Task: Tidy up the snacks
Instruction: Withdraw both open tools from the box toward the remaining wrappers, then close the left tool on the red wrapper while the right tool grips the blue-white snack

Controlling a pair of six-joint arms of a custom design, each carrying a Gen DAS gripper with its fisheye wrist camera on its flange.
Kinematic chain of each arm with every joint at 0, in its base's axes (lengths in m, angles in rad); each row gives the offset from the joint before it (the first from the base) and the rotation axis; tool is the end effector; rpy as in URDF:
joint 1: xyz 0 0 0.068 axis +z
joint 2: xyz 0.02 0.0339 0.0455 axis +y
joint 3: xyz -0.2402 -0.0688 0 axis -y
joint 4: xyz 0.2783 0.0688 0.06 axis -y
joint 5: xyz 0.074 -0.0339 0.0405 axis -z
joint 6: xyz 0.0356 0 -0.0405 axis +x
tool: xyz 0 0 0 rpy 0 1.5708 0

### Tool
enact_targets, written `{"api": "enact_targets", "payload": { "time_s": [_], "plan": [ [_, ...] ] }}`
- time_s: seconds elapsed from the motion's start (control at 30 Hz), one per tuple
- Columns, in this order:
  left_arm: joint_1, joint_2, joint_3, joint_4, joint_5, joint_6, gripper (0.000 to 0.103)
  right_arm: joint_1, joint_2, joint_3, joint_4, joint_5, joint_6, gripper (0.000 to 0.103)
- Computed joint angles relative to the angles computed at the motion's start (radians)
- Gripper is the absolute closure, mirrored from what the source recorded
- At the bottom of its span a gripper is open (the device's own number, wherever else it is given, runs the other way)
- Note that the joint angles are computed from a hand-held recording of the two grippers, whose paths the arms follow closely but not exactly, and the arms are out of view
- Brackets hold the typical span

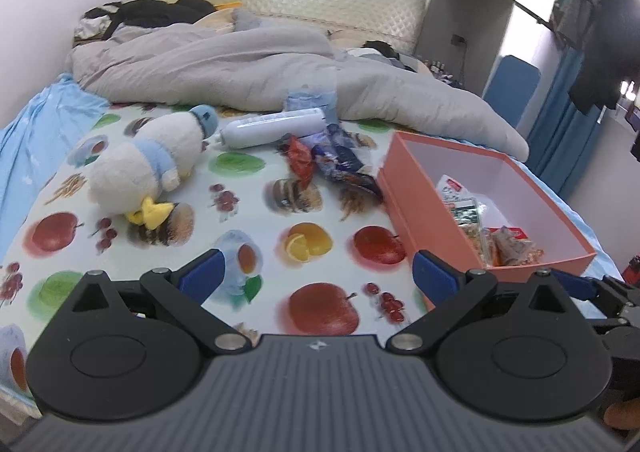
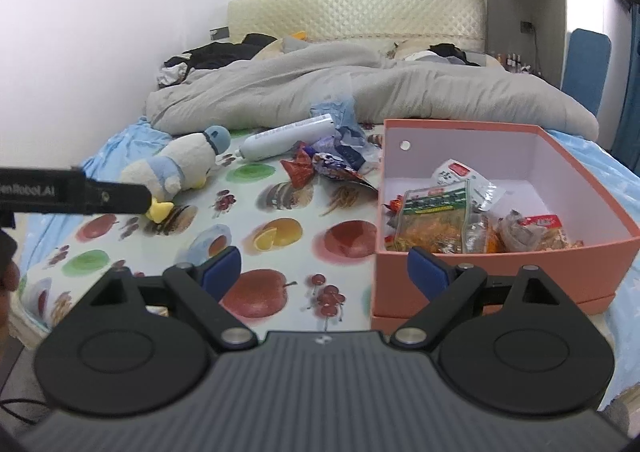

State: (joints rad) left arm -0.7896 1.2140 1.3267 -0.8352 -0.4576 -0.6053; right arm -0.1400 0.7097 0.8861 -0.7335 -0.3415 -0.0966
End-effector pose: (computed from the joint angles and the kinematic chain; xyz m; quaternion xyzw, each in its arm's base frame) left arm 0.2121 -0.1916 0.3594 -0.0113 0.8925 -0.0990 0.4400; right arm 0.1923 -0.0151 0.3211 -0.0638 0.8632 0.0911 0.4926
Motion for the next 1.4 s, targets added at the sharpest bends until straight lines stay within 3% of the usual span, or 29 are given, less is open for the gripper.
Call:
{"api": "enact_targets", "payload": {
  "time_s": [0.17,0.33,0.4,0.53,0.67,0.73,0.8,0.93,1.13,1.2,1.33,1.4],
  "plan": [
    [0.065,-0.036,-0.107,0.073,0.053,0.004,0.002,0.105,0.033,0.004,0.029,0.096,-0.022,0.012],
    [0.181,0.016,-0.163,0.212,0.187,0.063,0.003,0.215,0.093,-0.003,0.138,0.207,-0.057,0.013],
    [0.220,0.063,-0.154,0.258,0.222,0.088,0.003,0.257,0.140,0.004,0.192,0.259,-0.070,0.023],
    [0.304,0.186,-0.113,0.370,0.314,0.130,0.003,0.310,0.267,0.030,0.295,0.330,-0.070,0.023],
    [0.389,0.331,-0.009,0.410,0.436,0.141,0.003,0.345,0.390,0.087,0.367,0.341,-0.095,0.023],
    [0.410,0.398,0.053,0.410,0.439,0.174,0.003,0.345,0.456,0.131,0.403,0.328,-0.096,0.023],
    [0.429,0.449,0.095,0.426,0.459,0.205,0.003,0.329,0.525,0.194,0.414,0.302,-0.092,0.023],
    [0.480,0.556,0.182,0.474,0.538,0.165,0.003,0.272,0.692,0.379,0.379,0.221,-0.145,0.026],
    [0.528,0.767,0.394,0.470,0.617,0.117,0.009,0.230,0.942,0.656,0.277,0.182,-0.418,0.027],
    [0.535,0.854,0.498,0.445,0.627,0.111,0.011,0.229,1.044,0.774,0.214,0.189,-0.487,0.033],
    [0.552,1.007,0.665,0.432,0.682,0.097,0.020,0.232,1.227,0.993,0.084,0.146,-0.638,0.036],
    [0.560,1.098,0.774,0.399,0.708,0.072,0.028,0.248,1.314,1.095,0.039,0.193,-0.681,0.036]
  ]
}}
